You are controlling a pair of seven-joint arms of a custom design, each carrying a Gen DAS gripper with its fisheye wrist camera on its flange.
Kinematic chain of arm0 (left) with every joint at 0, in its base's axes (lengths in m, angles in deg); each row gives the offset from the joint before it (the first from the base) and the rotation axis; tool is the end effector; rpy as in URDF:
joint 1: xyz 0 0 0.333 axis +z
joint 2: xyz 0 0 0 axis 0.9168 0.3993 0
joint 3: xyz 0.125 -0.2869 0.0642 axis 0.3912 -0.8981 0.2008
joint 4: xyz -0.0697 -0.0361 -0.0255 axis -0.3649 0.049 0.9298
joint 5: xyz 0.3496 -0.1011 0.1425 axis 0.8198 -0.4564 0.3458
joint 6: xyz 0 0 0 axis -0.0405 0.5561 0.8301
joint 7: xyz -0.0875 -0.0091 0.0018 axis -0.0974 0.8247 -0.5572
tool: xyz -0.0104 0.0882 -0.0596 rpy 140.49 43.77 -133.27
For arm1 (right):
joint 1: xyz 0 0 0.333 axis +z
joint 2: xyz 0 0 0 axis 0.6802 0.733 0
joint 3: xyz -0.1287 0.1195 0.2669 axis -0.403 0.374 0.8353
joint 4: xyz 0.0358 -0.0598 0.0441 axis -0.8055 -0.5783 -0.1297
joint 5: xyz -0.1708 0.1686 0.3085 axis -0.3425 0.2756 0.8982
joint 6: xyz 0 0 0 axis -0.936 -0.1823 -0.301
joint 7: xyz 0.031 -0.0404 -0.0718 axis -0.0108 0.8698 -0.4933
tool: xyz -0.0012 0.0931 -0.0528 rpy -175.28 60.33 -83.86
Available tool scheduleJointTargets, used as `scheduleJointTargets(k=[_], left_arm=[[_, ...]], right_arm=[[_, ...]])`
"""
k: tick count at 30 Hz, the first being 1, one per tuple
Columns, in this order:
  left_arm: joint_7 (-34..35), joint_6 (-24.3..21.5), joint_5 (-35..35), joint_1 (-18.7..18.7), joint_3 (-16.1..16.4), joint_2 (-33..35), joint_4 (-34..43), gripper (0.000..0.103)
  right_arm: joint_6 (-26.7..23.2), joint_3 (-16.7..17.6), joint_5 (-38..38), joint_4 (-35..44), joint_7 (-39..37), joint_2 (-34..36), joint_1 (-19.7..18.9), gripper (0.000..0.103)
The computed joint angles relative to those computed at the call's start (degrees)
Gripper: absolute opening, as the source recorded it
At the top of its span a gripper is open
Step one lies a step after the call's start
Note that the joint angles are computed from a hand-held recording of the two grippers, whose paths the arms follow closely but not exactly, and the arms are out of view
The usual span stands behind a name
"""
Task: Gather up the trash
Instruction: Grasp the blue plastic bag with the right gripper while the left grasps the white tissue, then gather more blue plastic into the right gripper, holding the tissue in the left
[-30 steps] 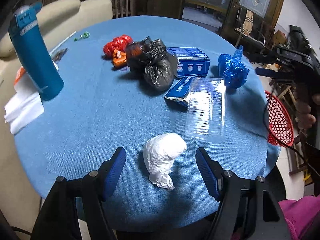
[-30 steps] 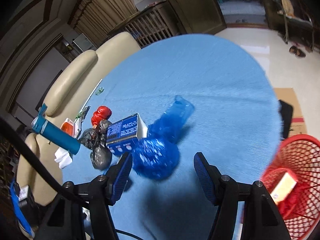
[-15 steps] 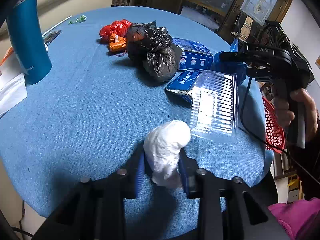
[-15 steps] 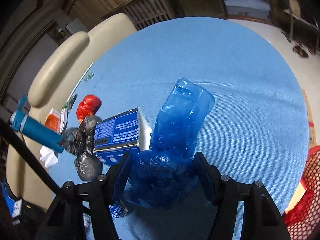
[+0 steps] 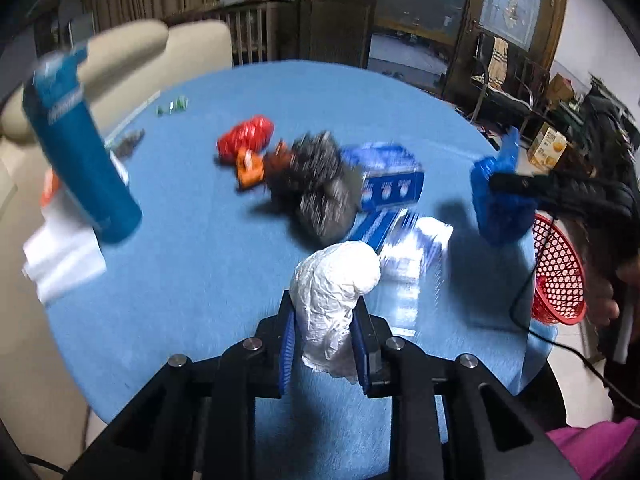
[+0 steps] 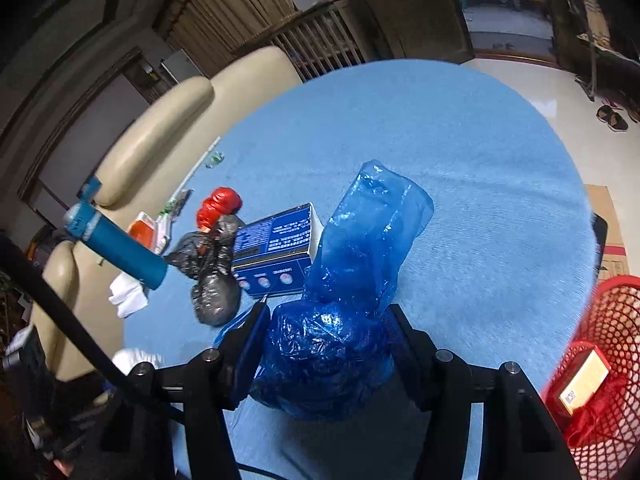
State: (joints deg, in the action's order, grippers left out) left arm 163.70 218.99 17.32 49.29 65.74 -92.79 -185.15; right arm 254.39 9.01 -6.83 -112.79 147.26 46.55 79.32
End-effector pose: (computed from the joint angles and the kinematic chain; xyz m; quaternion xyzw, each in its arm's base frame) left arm 0.4353 -0.1633 0.4190 -0.5293 0.7902 -0.2683 0.1532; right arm 0.4985 0.3635 0.3925 -0.5944 0.7150 -0.0776 0.3598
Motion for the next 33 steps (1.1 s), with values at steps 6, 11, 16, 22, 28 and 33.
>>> scheduleJointTargets(k=[6, 11, 16, 22, 28, 33], left_arm=[[-10.0, 0.1, 11.9, 5.0, -7.2, -0.1, 3.1, 0.027], [-19.1, -1.2, 22.1, 7.1, -11.2, 1.1, 5.6, 0.027], [-27.1, -2.7, 30.8, 7.6, -12.9, 2.4, 7.2, 0.027], [-33.5, -3.4, 38.5, 7.1, -12.8, 4.3, 8.6, 0.027], [-33.2, -1.9, 35.0, 5.1, -9.2, 4.4, 7.8, 0.027], [-35.9, -0.3, 36.3, 8.4, -8.7, 3.7, 6.9, 0.027]], right_arm=[[-0.4, -5.6, -18.0, -5.7, 17.0, -7.4, 4.4, 0.062], [-2.0, -3.7, -28.0, -9.3, 26.7, -12.5, 1.9, 0.062], [-3.6, -0.1, -30.2, -11.8, 29.2, -14.9, -1.3, 0.062], [-1.2, 3.6, -32.0, -13.3, 32.2, -14.9, -6.1, 0.062], [0.0, 8.3, -26.3, -10.6, 25.8, -10.9, -10.0, 0.062], [-2.4, 10.1, -15.7, -7.0, 13.8, -6.4, -9.6, 0.063]])
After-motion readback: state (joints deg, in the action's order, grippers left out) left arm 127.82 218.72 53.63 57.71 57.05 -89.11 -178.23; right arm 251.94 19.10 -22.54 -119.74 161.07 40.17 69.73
